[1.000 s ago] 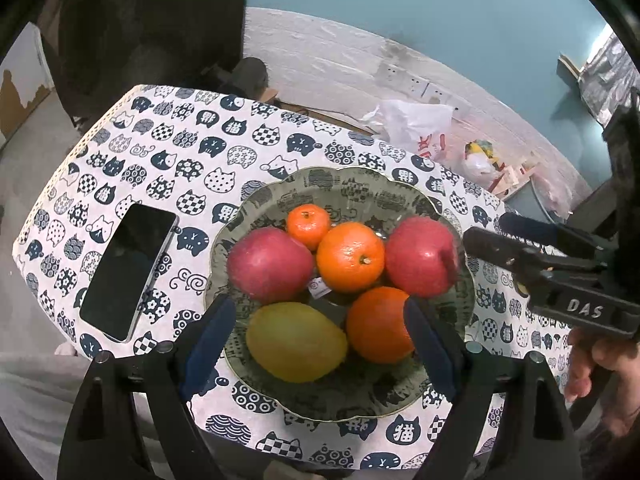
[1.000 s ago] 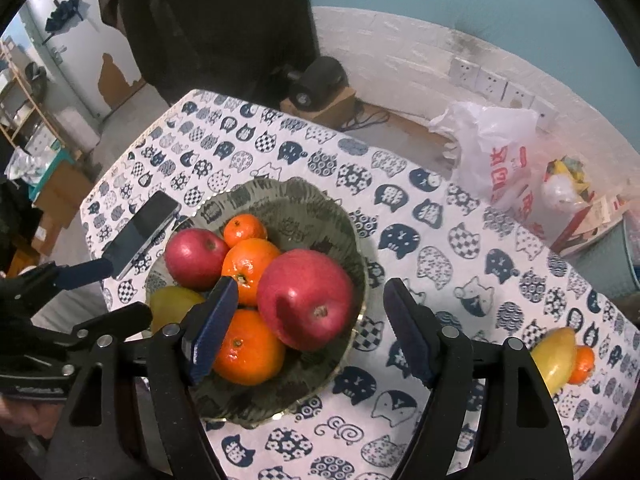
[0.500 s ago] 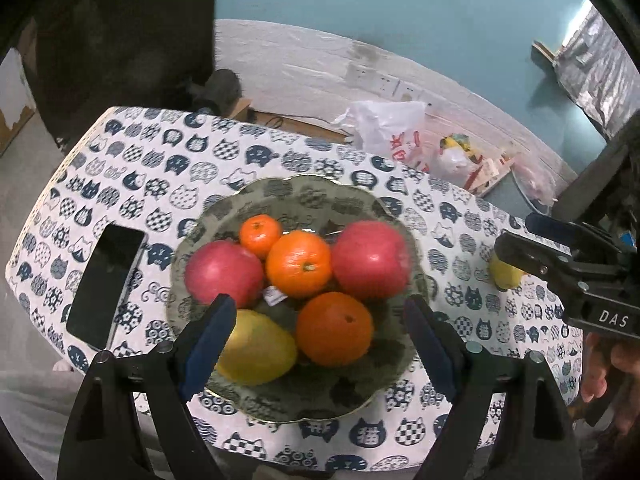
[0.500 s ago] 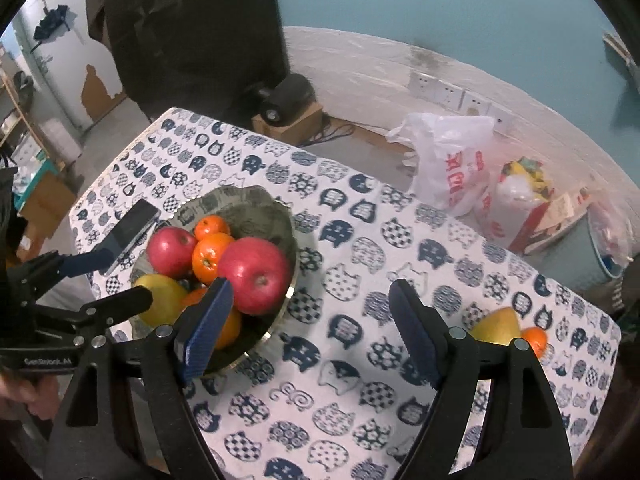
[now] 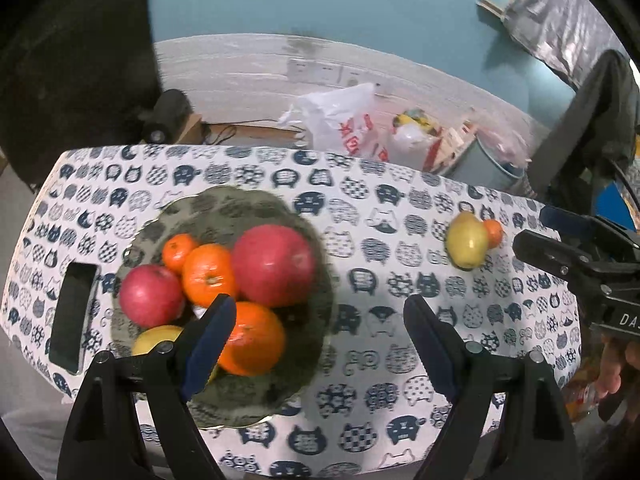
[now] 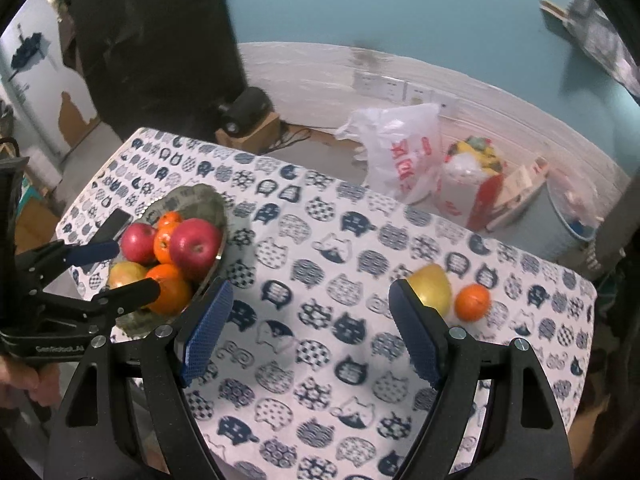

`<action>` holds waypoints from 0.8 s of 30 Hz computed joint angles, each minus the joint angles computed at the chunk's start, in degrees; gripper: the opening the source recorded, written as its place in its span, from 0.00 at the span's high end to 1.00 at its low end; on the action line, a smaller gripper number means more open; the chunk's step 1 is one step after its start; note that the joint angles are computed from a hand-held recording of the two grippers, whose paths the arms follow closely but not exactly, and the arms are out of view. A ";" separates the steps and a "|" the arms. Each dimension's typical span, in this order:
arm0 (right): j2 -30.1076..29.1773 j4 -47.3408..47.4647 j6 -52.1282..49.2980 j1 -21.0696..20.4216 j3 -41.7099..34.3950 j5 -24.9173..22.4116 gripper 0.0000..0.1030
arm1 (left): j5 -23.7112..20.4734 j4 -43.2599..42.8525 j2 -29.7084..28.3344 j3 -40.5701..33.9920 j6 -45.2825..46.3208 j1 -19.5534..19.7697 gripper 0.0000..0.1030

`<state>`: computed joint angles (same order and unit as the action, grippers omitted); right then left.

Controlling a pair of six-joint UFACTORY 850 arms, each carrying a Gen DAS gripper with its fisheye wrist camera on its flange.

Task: Organize fruits
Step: 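Withdraw both open tools from the plate toward the remaining pear and tangerine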

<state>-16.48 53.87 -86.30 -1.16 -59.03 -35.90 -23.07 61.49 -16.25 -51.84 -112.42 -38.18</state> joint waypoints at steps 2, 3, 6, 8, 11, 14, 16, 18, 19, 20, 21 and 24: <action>-0.09 -0.14 0.11 -1.31 -0.18 -0.15 0.21 | -0.25 -1.20 -1.42 -2.06 2.36 -0.56 0.16; -0.16 -0.19 0.14 -1.96 -0.26 -0.12 0.21 | -0.49 -1.69 -1.93 -2.83 3.20 -0.81 0.16; -0.66 -0.51 0.34 -3.73 -0.79 -0.24 0.21 | -0.43 -3.74 -3.64 -5.33 6.30 -1.41 0.16; -0.87 -0.71 0.47 -4.63 -0.95 0.16 0.21 | -0.82 -5.51 -4.90 -7.25 8.85 -1.86 0.16; -1.54 -1.16 0.97 -6.14 -1.54 0.13 0.21 | -0.86 -7.11 -6.44 -9.51 11.44 -2.25 0.15; -2.38 -1.74 1.78 -7.52 -2.26 0.27 0.21 | -0.83 -8.87 -7.97 -11.54 13.98 -2.47 0.15; -3.08 -2.27 2.62 -8.32 -2.89 0.54 0.21 | -0.93 -9.73 -8.85 -12.66 15.27 -2.56 0.15; -3.73 -2.72 3.47 -8.93 -3.52 0.84 0.21 | -0.84 -10.82 -9.83 -13.89 16.91 -2.63 0.15; -4.14 -3.01 3.98 -9.29 -3.91 0.97 0.21 | -0.93 -11.31 -10.23 -14.40 17.63 -2.64 0.15; -4.44 -3.18 4.38 -9.48 -4.16 1.12 0.21 | -1.02 -11.94 -10.84 -15.14 18.60 -2.67 0.15; -4.87 -3.43 4.88 -9.73 -4.59 1.18 0.21 | -0.99 -12.40 -11.29 -15.67 19.27 -2.66 0.15; -6.03 -3.99 6.05 -10.20 -5.64 1.50 0.21 | -0.36 -14.98 -12.97 -17.56 22.39 -2.37 0.15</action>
